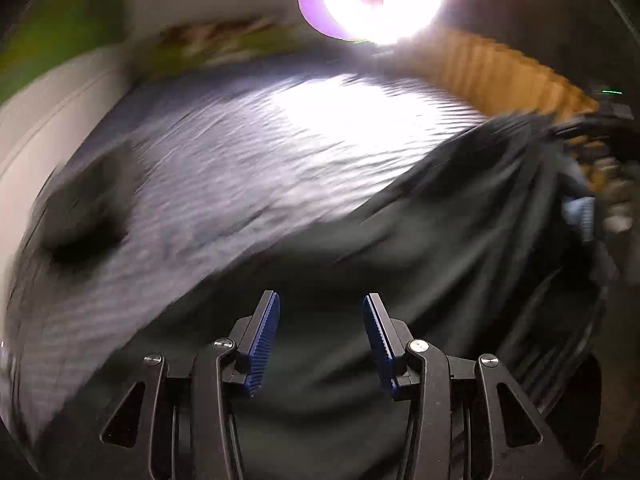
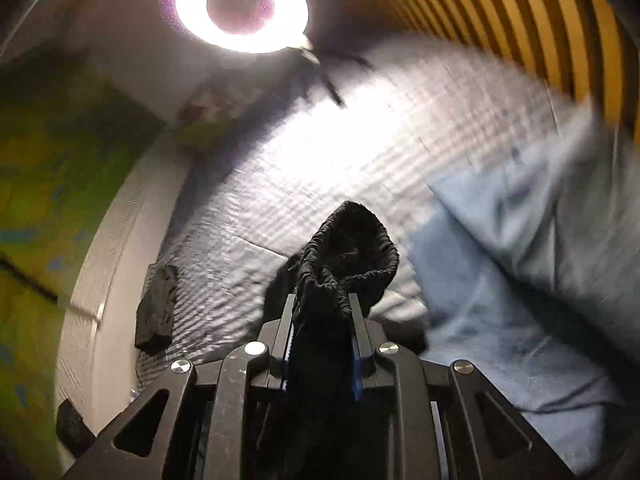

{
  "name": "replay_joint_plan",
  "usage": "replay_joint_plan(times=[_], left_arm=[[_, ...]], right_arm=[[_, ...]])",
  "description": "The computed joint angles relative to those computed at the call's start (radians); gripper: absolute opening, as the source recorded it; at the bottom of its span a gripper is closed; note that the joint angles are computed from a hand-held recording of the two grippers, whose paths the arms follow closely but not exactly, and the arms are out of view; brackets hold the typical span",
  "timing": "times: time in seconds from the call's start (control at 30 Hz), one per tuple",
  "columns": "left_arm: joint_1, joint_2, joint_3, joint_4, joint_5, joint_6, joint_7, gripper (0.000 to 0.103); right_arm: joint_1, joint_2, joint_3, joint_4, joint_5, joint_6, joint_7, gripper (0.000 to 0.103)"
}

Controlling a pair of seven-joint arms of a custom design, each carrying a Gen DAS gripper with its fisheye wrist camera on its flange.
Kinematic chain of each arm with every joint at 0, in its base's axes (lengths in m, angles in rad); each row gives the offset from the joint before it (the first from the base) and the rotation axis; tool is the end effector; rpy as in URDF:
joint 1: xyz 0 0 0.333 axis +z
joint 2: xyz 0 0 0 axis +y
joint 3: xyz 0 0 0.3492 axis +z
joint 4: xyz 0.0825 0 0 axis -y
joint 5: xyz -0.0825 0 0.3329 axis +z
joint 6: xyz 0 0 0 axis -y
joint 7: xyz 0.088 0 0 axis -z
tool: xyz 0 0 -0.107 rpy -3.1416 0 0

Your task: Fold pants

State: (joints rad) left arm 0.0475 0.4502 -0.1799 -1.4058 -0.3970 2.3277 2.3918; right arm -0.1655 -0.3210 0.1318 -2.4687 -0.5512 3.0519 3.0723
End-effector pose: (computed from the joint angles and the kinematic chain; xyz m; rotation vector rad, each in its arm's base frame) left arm 0.6915 -0.0697 0.5473 -1.1582 2.5266 -0.8321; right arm 0.4266 0.0335 0.5683 -0.6422 2.1691 -0.4553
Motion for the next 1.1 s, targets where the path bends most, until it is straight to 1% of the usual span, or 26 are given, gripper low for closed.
replay_joint_plan(times=[0.07, 0.13, 0.17, 0.2, 0.27, 0.3, 0.33, 0.37, 0.43, 0.47, 0.5, 0.53, 0.57, 0.6, 0.67, 0.73, 0.77, 0.8, 0.83, 0.87, 0.93, 1.0, 1.03, 1.1], left_arm=[[0.032, -0.008, 0.027, -0.016, 0.002, -0.021, -0.019, 0.047], [0.062, -0.025, 0.045, -0.069, 0.002, -0.018, -0.024, 0.047], [0.074, -0.030, 0.046, -0.088, -0.001, -0.027, -0.014, 0.047], [0.081, -0.031, 0.051, -0.108, 0.005, -0.035, -0.013, 0.047], [0.089, -0.037, 0.054, -0.156, 0.011, -0.036, 0.005, 0.047], [0.092, -0.038, 0.057, -0.176, 0.020, -0.047, 0.013, 0.047], [0.097, -0.039, 0.058, -0.194, 0.021, -0.056, 0.024, 0.047], [0.102, -0.039, 0.059, -0.211, 0.022, -0.075, 0.035, 0.047], [0.105, -0.055, 0.064, -0.261, 0.029, -0.073, 0.052, 0.047], [0.111, -0.061, 0.064, -0.283, 0.021, -0.057, 0.074, 0.047], [0.122, -0.075, 0.062, -0.304, 0.003, -0.046, 0.095, 0.047], [0.131, -0.089, 0.061, -0.316, -0.018, -0.041, 0.106, 0.047], [0.149, -0.100, 0.060, -0.317, -0.056, -0.045, 0.119, 0.047], [0.173, -0.111, 0.059, -0.311, -0.104, -0.061, 0.131, 0.047], [0.210, -0.134, 0.070, -0.306, -0.185, -0.069, 0.137, 0.047], [0.237, -0.139, 0.092, -0.293, -0.229, -0.047, 0.131, 0.047], [0.253, -0.146, 0.108, -0.299, -0.243, -0.011, 0.128, 0.047], [0.262, -0.144, 0.118, -0.294, -0.247, 0.010, 0.121, 0.047], [0.272, -0.126, 0.128, -0.269, -0.246, 0.024, 0.102, 0.047], [0.281, -0.113, 0.158, -0.249, -0.250, 0.038, 0.074, 0.048], [0.313, -0.038, 0.157, -0.158, -0.229, 0.062, -0.007, 0.049], [0.356, 0.004, 0.171, -0.101, -0.220, 0.082, -0.082, 0.050], [0.376, 0.034, 0.177, -0.058, -0.205, 0.074, -0.117, 0.051], [0.422, 0.092, 0.177, 0.033, -0.184, 0.026, -0.177, 0.051]], right_arm=[[-0.076, -0.087, 0.091, 0.011, -0.080, -0.085, 0.061, 0.019], [-0.082, -0.163, 0.119, -0.006, -0.106, -0.220, 0.102, 0.019], [-0.068, -0.178, 0.112, -0.021, -0.109, -0.270, 0.110, 0.019], [-0.046, -0.175, 0.094, -0.036, -0.102, -0.306, 0.108, 0.019], [-0.001, -0.136, 0.052, -0.057, -0.074, -0.371, 0.099, 0.018], [0.021, -0.111, 0.025, -0.070, -0.052, -0.384, 0.100, 0.018], [0.030, -0.094, 0.010, -0.088, -0.051, -0.375, 0.123, 0.018], [0.029, -0.085, 0.009, -0.100, -0.069, -0.369, 0.158, 0.019], [0.041, -0.080, 0.016, -0.087, -0.094, -0.401, 0.208, 0.019], [0.060, -0.082, 0.011, -0.074, -0.095, -0.435, 0.201, 0.021], [0.086, -0.079, 0.000, -0.053, -0.083, -0.485, 0.168, 0.025], [0.114, -0.078, -0.013, -0.032, -0.063, -0.532, 0.132, 0.026], [0.142, -0.084, -0.027, -0.013, -0.035, -0.576, 0.095, 0.030], [0.154, -0.098, -0.035, -0.009, -0.026, -0.599, 0.083, 0.032], [0.167, -0.159, -0.005, -0.009, -0.033, -0.697, 0.110, 0.034], [0.177, -0.168, 0.053, 0.048, -0.062, -0.831, 0.147, 0.034], [0.188, -0.168, 0.081, 0.078, -0.079, -0.892, 0.164, 0.034], [0.202, -0.164, 0.101, 0.107, -0.094, -0.935, 0.172, 0.034], [0.216, -0.146, 0.117, 0.137, -0.108, -0.959, 0.182, 0.034], [0.232, -0.127, 0.124, 0.165, -0.121, -0.969, 0.185, 0.034], [0.270, -0.080, 0.129, 0.218, -0.143, -0.954, 0.179, 0.034], [0.314, 0.002, 0.122, 0.291, -0.160, -0.904, 0.147, 0.034], [0.336, 0.043, 0.113, 0.326, -0.168, -0.871, 0.119, 0.034], [0.380, 0.138, 0.092, 0.406, -0.170, -0.810, 0.038, 0.034]])
